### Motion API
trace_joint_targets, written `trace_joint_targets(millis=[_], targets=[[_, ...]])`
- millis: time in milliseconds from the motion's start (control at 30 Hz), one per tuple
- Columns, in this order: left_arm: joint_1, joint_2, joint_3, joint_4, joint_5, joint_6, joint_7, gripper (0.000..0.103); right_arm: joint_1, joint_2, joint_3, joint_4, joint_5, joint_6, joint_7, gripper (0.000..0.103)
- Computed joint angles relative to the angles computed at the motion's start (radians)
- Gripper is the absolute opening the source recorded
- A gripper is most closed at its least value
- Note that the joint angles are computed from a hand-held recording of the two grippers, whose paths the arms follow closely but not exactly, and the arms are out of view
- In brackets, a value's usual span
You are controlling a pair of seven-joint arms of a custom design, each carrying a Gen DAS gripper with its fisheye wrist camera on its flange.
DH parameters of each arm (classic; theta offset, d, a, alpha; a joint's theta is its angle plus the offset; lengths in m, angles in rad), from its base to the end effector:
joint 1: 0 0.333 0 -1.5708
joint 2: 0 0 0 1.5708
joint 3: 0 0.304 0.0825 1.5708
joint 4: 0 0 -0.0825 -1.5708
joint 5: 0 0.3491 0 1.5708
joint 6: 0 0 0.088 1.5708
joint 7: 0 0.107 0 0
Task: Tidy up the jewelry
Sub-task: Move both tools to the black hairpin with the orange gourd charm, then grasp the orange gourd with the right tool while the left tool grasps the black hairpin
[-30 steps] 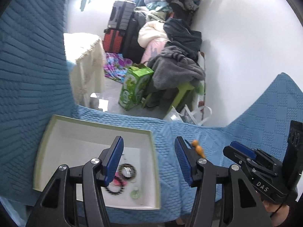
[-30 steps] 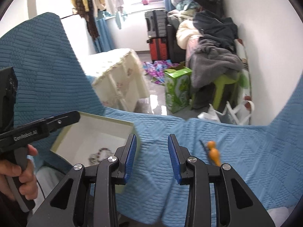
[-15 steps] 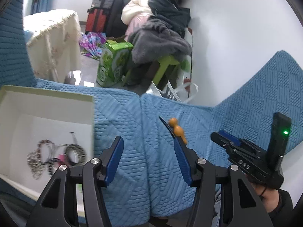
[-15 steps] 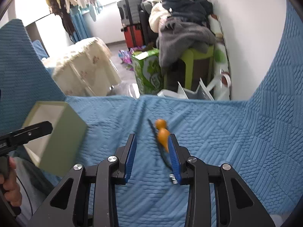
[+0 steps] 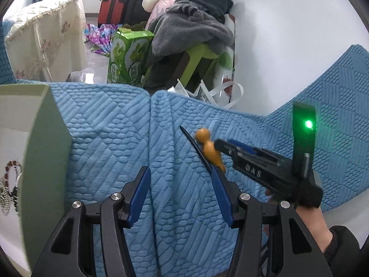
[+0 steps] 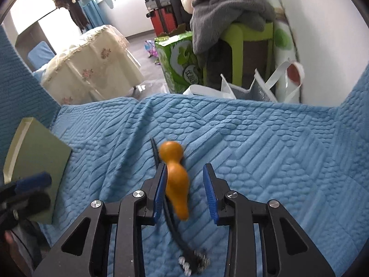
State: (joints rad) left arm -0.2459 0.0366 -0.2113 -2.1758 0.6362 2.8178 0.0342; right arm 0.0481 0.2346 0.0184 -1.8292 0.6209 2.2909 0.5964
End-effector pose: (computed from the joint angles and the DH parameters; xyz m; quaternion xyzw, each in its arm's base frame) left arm 0.4810 -0.2683 0.4460 -0.8187 0.4652 -0.3159 0.1163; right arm 0.6071 0.0527 0.4363 -0.8668 0.4161 -0.0194 0.2742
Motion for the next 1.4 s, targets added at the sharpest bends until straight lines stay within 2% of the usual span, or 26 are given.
trace_joint_targets(millis=[67, 133, 200, 367, 433, 567, 800, 833, 867, 1100, 1400], targets=[[-0.004, 0.031, 0.0, 0.028, 0.003, -0.003, 0.004, 0.054, -0.007, 0.026, 0.003, 0.035, 0.014, -0.034, 0.002, 0.028], [-0.012, 0.058, 0.004, 0.048, 0.001, -0.007, -0.005, 0.047, -0.015, 0.048, 0.005, 0.068, 0.019, -0.081, 0.009, 0.027], [-0.018, 0.085, 0.009, 0.06, -0.014, 0.013, -0.003, 0.047, -0.022, 0.062, 0.007, 0.09, 0.018, -0.122, 0.0, 0.024], [-0.041, 0.128, 0.024, 0.091, -0.023, 0.019, -0.012, 0.046, -0.021, 0.066, 0.009, 0.1, 0.008, -0.155, -0.008, 0.022], [-0.05, 0.145, 0.029, 0.102, -0.028, 0.03, -0.016, 0.031, -0.022, 0.076, 0.006, 0.119, 0.001, -0.176, 0.003, 0.022], [-0.069, 0.175, 0.031, 0.139, -0.044, 0.009, 0.013, 0.031, -0.032, 0.111, 0.005, 0.176, -0.008, -0.242, 0.025, 0.022], [-0.085, 0.217, 0.036, 0.182, -0.089, 0.012, 0.04, 0.031, -0.044, 0.132, 0.006, 0.21, -0.006, -0.276, 0.052, 0.021], [-0.087, 0.221, 0.038, 0.187, -0.095, 0.008, 0.042, 0.031, -0.046, 0.134, 0.005, 0.216, -0.004, -0.278, 0.056, 0.019], [-0.089, 0.226, 0.039, 0.191, -0.099, 0.013, 0.045, 0.031, -0.049, 0.133, 0.004, 0.217, -0.001, -0.272, 0.056, 0.006], [-0.112, 0.285, 0.056, 0.263, -0.107, 0.008, 0.057, 0.031, -0.077, 0.148, -0.003, 0.254, 0.02, -0.276, 0.101, 0.004], [-0.138, 0.375, 0.069, 0.393, -0.124, -0.112, 0.089, 0.03, -0.107, 0.164, -0.004, 0.279, 0.04, -0.289, 0.143, 0.004]])
